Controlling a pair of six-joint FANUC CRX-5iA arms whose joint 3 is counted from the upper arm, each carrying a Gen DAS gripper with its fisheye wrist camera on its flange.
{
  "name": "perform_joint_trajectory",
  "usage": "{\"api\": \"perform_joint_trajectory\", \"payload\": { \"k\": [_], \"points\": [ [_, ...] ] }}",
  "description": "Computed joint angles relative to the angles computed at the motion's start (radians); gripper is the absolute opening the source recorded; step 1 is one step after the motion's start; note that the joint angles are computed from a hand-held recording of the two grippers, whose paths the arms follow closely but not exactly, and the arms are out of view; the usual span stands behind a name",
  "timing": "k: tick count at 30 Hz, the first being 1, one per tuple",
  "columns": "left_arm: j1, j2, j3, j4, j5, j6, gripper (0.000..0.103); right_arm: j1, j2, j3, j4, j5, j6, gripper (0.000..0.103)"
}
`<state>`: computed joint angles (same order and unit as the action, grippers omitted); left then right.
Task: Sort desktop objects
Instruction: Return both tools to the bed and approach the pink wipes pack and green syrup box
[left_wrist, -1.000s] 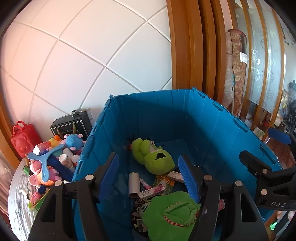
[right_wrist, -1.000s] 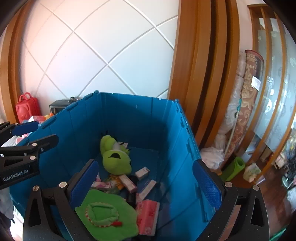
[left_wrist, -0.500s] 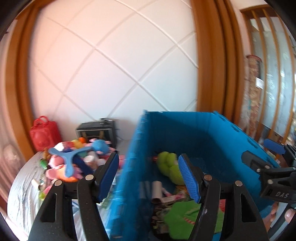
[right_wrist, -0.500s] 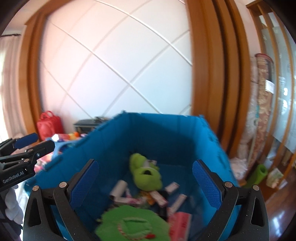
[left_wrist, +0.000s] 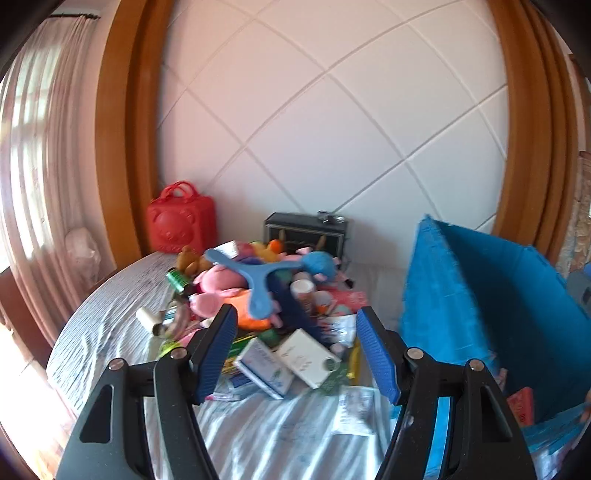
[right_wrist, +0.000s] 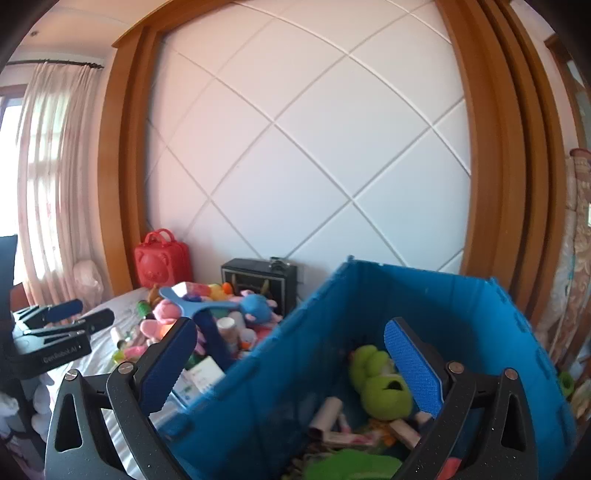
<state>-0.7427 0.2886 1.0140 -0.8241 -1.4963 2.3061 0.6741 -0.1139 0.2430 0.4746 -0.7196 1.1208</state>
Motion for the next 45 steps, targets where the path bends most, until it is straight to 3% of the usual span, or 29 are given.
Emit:
{"api": "perform_joint_trajectory", "payload": {
  "k": [6, 11, 16, 22, 25, 28, 30, 33, 37, 41, 45],
  "points": [
    [0.239, -0.204, -0.328, 0.181, 0.137, -0.071, 0.066, 0.141, 0.091, 0.032, 0.203, -0.005, -0.215, 0.103],
    [0.519, -0.298, -0.534, 0.439, 0.279, -0.293, 0.066, 0.234, 0.259, 0.165, 0.309, -0.093, -0.358, 0.103],
    [0.717, -0.276, -0.631, 0.651, 0.334, -0.485, 0.066, 0.266, 0.429, 0.331, 0.246, -0.232, -0.396, 0.103],
    [0.797, -0.169, -0.63, 0.839, 0.358, -0.584, 0.066, 0.253, 0.573, 0.486, 0.122, -0.438, -0.376, 0.103],
    [0.763, -0.049, -0.504, 0.803, 0.307, -0.584, 0.066, 0.236, 0.637, 0.556, 0.074, -0.528, -0.334, 0.103],
    [0.737, 0.088, -0.351, 0.747, 0.201, -0.534, 0.066, 0.216, 0.687, 0.616, 0.027, -0.573, -0.297, 0.103],
    [0.747, 0.156, -0.287, 0.765, 0.122, -0.53, 0.066, 0.203, 0.716, 0.661, -0.004, -0.599, -0.279, 0.103],
    [0.764, 0.157, -0.325, 0.781, 0.092, -0.528, 0.066, 0.184, 0.763, 0.726, -0.05, -0.624, -0.235, 0.103],
    [0.8, 0.045, -0.512, 0.782, 0.125, -0.542, 0.069, 0.158, 0.854, 0.862, -0.15, -0.687, -0.16, 0.103],
    [0.785, -0.013, -0.598, 0.648, 0.052, -0.512, 0.07, 0.138, 0.925, 0.965, -0.257, -0.72, -0.11, 0.103],
    [0.817, -0.081, -0.68, 0.641, 0.053, -0.477, 0.069, 0.129, 0.957, 1.002, -0.314, -0.744, -0.09, 0.103]
  ]
}}
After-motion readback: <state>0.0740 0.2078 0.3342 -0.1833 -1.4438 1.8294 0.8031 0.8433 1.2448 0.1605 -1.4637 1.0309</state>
